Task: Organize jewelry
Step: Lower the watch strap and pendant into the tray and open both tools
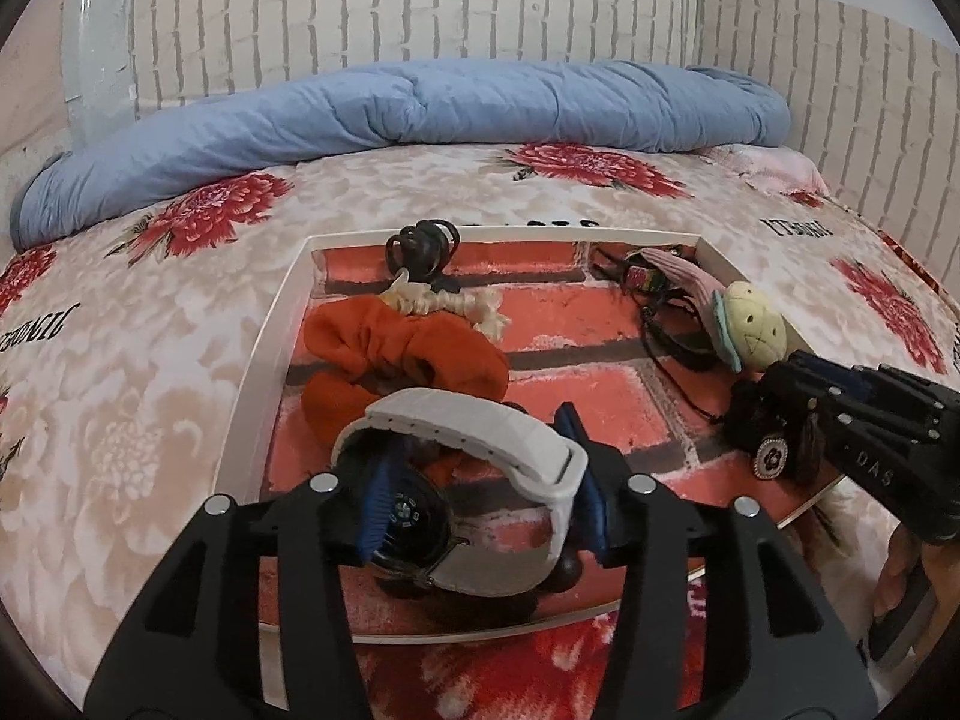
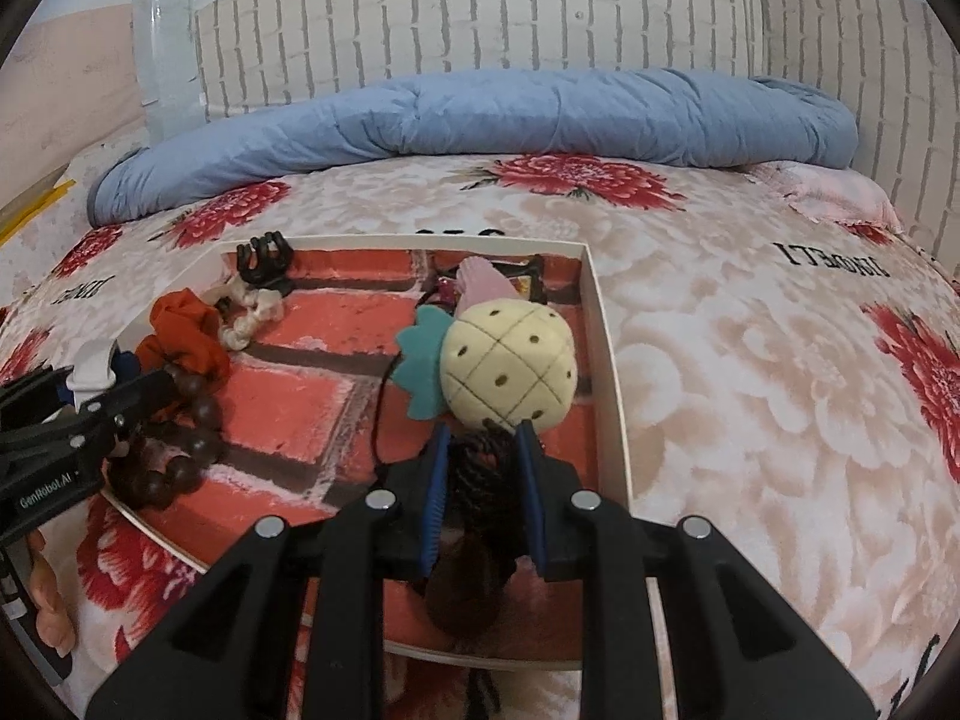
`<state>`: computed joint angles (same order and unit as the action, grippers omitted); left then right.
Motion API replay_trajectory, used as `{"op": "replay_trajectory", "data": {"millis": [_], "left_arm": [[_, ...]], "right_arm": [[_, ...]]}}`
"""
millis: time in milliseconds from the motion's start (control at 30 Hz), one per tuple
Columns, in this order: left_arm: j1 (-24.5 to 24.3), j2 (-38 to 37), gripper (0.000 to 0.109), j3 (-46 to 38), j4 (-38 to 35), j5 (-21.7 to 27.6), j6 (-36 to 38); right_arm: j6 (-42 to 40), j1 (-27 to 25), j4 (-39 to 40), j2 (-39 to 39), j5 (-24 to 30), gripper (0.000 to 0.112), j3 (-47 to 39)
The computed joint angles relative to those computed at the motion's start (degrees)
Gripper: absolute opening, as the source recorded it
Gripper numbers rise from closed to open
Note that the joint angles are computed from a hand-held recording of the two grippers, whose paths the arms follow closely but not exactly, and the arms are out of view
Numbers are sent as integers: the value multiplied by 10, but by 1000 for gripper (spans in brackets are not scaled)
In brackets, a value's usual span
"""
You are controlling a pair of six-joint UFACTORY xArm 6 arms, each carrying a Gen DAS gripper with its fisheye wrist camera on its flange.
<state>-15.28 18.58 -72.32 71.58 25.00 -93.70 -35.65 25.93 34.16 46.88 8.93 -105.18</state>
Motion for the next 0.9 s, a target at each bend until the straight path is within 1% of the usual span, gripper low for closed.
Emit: {"op": "replay_trajectory", "data": {"millis": [100, 200, 267, 333, 433, 500, 533, 567, 600, 633, 667, 700, 733, 767, 800, 900], "left_arm": [[6, 2, 49, 1, 2, -18, -2], [7, 6, 50, -1, -8, -17, 8], [7, 6, 54, 0, -10, -19, 10], [7, 6, 56, 0, -14, -23, 14], [8, 4, 59, 4, -18, -26, 16], [7, -1, 63, 10, -15, -24, 11], [4, -7, 68, 15, -9, -20, 3], [2, -13, 71, 22, 1, -19, -8], [-2, -18, 73, 28, 0, -15, -10], [-7, -23, 74, 32, -2, -7, -8], [-15, -29, 79, 37, -5, 6, -5], [-25, -36, 81, 42, -5, 23, -4], [-32, -42, 86, 46, -3, 34, -5], [-40, -50, 90, 51, 0, 48, -8], [-50, -62, 90, 60, 4, 61, -17], [-67, -103, 95, 98, 13, 72, -50]], "right_arm": [[55, -6, -53, 15, 21, 23, -19], [54, -6, -52, 14, 19, 23, -17], [54, -6, -57, 14, 20, 24, -17], [44, -5, -47, 13, 21, 24, -17], [9, -6, -2, 6, 27, 27, -13], [-31, -7, 54, -5, 26, 48, -4], [-50, -7, 77, -12, 22, 53, 2], [-72, -7, 104, -20, 18, 61, 10], [-86, -7, 123, -27, 13, 65, 18], [-95, -8, 136, -32, 12, 67, 22], [-111, -9, 157, -37, 15, 71, 27], [-130, -11, 182, -47, 22, 72, 35], [-134, -11, 189, -54, 24, 73, 42], [-144, -11, 201, -64, 26, 77, 52], [-165, -9, 221, -79, 21, 83, 70], [-226, -1, 273, -116, 3, 86, 113]]}}
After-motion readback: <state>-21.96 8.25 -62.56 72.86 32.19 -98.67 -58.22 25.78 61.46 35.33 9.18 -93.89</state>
